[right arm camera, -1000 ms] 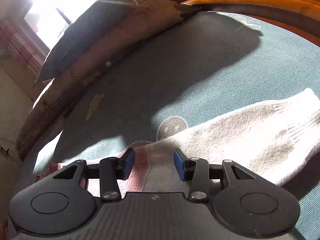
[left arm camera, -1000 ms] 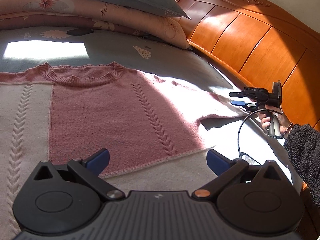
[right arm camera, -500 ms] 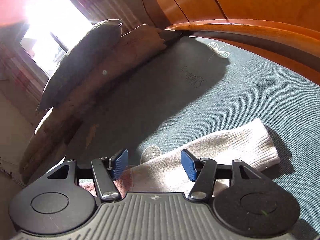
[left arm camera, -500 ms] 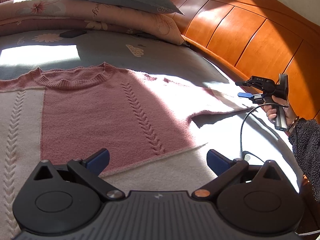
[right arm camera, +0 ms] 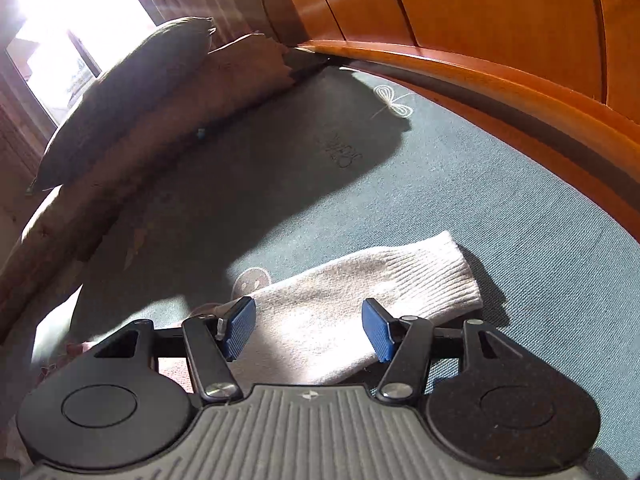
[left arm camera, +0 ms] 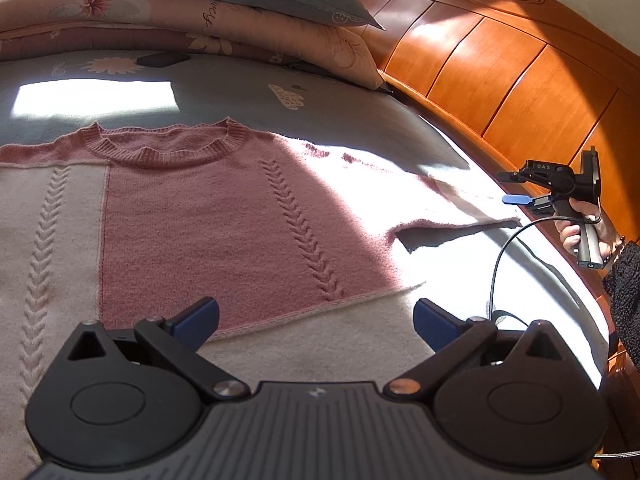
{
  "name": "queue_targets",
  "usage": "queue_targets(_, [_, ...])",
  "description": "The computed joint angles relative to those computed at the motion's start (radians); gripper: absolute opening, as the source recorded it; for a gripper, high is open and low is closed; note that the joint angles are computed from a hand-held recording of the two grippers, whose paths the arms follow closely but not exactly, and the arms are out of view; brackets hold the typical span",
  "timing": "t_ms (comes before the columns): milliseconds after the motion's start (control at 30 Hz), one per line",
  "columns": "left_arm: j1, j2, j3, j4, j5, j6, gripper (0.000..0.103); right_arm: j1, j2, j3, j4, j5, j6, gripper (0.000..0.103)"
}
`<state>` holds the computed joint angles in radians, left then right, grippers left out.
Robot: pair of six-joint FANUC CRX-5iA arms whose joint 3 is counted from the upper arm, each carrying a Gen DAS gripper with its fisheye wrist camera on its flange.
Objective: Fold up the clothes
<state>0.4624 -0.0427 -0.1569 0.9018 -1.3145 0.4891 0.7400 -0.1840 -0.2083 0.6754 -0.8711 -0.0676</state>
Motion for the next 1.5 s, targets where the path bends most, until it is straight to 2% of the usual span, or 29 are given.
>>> queue_targets(67, [0.006, -0.007, -0.002, 0.007, -0.006, -0.009, 0.102, -0.001, 0.047, 0.056, -0.092, 0.122, 0.102, 0.069])
queue_targets(133, [0.015, -0.012, 0.004, 0.004, -0.014, -0.004, 0.102, 0.008, 0.108, 0.121, -0.174, 0.189, 0.192, 0.069])
queue_targets(200, [0.023, -0.015, 0.015, -0.005, -0.022, 0.009, 0.102, 0.023, 0.186, 0.204, -0.263, 0.212, 0.298, 0.069])
queue_targets(300, [0.037, -0.020, 0.031, -0.020, -0.034, 0.027, 0.102, 0.033, 0.247, 0.260, -0.327, 0.184, 0.331, 0.069])
queue_targets(333, [0.043, -0.021, 0.035, -0.027, -0.036, 0.031, 0.102, 0.032, 0.251, 0.255, -0.333, 0.171, 0.311, 0.069])
queue_targets(433, [0.060, -0.026, 0.046, -0.052, -0.038, 0.037, 0.102, 0.033, 0.188, 0.131, -0.187, 0.167, 0.108, 0.066])
queue_targets(500, [0.072, -0.029, 0.047, -0.068, -0.036, 0.041, 0.102, 0.033, 0.135, 0.052, -0.069, 0.121, -0.065, 0.066])
queue_targets(533, [0.077, -0.029, 0.046, -0.075, -0.033, 0.043, 0.102, 0.041, 0.116, 0.037, -0.034, 0.069, -0.111, 0.066])
queue_targets(600, [0.081, -0.031, 0.038, -0.090, -0.018, 0.044, 0.102, 0.055, 0.100, 0.051, -0.029, -0.018, -0.132, 0.067])
queue_targets(700, [0.074, -0.034, 0.029, -0.123, 0.012, 0.063, 0.102, 0.071, 0.113, 0.099, -0.035, -0.033, -0.075, 0.068])
queue_targets(867, [0.081, -0.038, 0.026, -0.125, 0.006, 0.033, 0.102, 0.066, 0.216, 0.233, -0.123, 0.081, 0.063, 0.070])
queue_targets(1033, [0.107, -0.049, 0.018, -0.116, 0.002, 0.019, 0.102, 0.056, 0.303, 0.314, -0.305, 0.249, 0.201, 0.070])
queue_targets(1133, [0.117, -0.050, 0.018, -0.126, -0.008, 0.029, 0.102, 0.061, 0.331, 0.343, -0.430, 0.316, 0.289, 0.070])
queue_targets(1233, [0.126, -0.057, 0.016, -0.137, -0.007, 0.032, 0.102, 0.079, 0.362, 0.377, -0.420, 0.256, 0.298, 0.070])
queue_targets(1300, [0.131, -0.061, 0.020, -0.151, -0.007, 0.042, 0.102, 0.084, 0.345, 0.348, -0.361, 0.223, 0.237, 0.070])
queue_targets(1367, [0.132, -0.063, 0.032, -0.186, -0.001, 0.068, 0.102, 0.094, 0.329, 0.323, -0.254, 0.130, 0.137, 0.070])
queue_targets(1433, [0.137, -0.068, 0.039, -0.212, 0.005, 0.087, 0.102, 0.117, 0.323, 0.337, -0.177, -0.016, 0.076, 0.070])
queue_targets(1500, [0.150, -0.072, 0.044, -0.219, -0.005, 0.096, 0.102, 0.134, 0.305, 0.343, -0.152, -0.074, 0.079, 0.070])
